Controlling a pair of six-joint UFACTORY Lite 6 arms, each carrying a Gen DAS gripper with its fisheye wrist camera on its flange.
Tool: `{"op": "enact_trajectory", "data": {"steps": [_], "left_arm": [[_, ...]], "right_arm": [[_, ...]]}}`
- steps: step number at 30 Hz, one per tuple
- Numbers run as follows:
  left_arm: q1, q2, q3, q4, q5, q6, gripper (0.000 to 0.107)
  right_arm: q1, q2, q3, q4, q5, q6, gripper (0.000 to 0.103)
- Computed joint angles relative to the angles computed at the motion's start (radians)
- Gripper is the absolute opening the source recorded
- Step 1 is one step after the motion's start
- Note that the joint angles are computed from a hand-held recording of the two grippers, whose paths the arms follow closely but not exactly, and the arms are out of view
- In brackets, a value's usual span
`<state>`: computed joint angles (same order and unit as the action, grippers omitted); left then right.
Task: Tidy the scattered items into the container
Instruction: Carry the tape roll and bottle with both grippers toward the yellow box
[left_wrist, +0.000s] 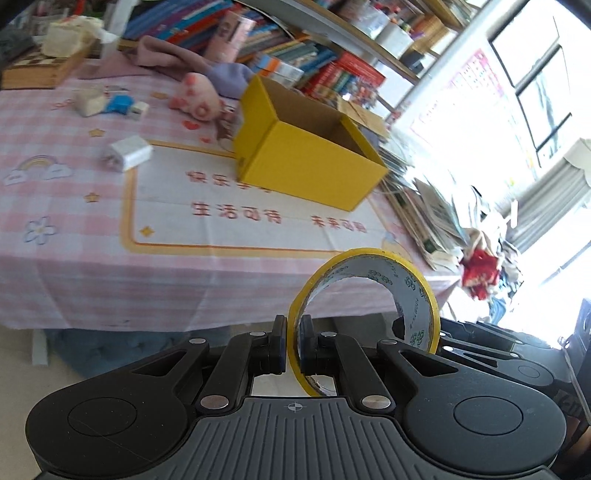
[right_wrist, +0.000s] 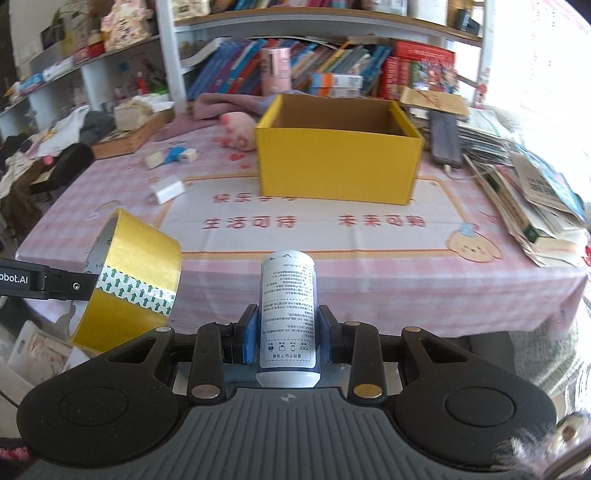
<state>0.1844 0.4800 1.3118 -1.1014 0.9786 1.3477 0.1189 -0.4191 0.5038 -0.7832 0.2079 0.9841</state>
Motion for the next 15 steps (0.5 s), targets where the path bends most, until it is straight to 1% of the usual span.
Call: {"op": "enact_trajectory", "data": {"steps": [7, 12, 15], "left_arm": [[-0.075, 0.040, 0.055, 0.000, -0.002, -0.019, 0.005], [-0.110, 0.076, 0.111, -0.004, -0.003, -0.042, 0.005], [-0.129, 0.108, 0.158, -0.006, -0.004, -0.060, 0.005]], "right_arm": [[-0.094, -0.004, 0.000, 0.122, -0.010, -0.139, 0.031], [-0.148, 0.036, 0.031, 0.179, -0.034, -0.224, 0.031], [-0.179, 0.078, 0.058, 0.242, -0.057, -0.305, 0.031]]}}
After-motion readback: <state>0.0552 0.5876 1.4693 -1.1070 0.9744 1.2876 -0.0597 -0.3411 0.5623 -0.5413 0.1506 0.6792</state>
